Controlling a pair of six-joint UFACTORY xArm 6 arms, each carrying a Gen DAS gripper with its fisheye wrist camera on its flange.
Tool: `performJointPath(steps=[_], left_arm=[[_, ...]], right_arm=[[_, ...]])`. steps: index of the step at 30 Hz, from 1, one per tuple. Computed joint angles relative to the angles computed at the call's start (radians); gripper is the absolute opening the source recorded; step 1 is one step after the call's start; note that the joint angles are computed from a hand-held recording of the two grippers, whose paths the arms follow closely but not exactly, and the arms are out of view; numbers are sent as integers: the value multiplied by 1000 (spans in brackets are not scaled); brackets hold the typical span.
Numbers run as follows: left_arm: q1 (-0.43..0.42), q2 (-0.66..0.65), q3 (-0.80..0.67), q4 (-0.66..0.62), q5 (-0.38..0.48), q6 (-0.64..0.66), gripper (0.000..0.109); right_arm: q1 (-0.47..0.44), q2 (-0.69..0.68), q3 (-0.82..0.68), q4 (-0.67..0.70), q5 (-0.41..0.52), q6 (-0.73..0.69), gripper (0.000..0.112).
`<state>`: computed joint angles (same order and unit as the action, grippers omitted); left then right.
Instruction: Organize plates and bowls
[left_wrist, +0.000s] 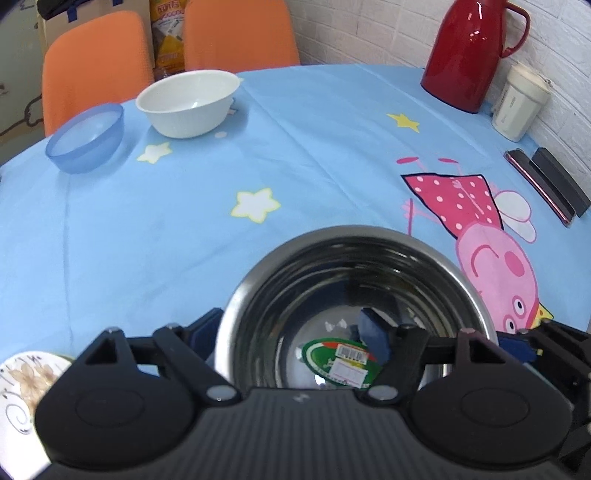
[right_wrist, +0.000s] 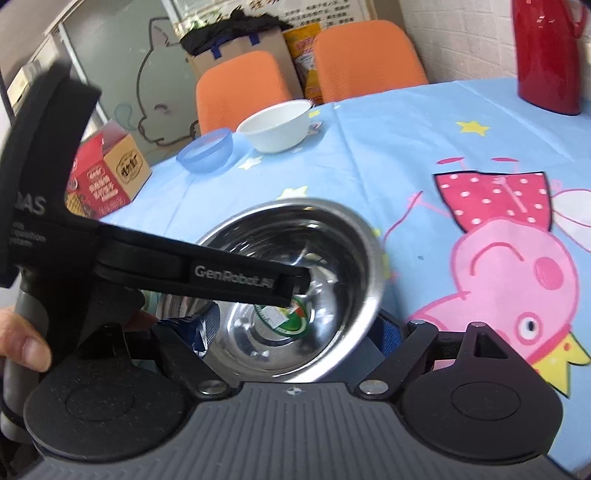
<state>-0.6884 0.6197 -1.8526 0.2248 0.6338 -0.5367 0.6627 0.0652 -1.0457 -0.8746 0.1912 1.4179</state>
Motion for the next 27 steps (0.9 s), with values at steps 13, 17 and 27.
performJointPath(steps=[13,17,27], left_arm=[[3,-216,242,403,-70,-486,73],[7,-229,246,434,-61,-495,73],[50,-190,194,388,-35,-425,73]], right_arm=[[-18,-213,190,-386,124,546,72],[-33,-206,176,-388,109,541,73],[-90,-90,22,-271,75,244,73]])
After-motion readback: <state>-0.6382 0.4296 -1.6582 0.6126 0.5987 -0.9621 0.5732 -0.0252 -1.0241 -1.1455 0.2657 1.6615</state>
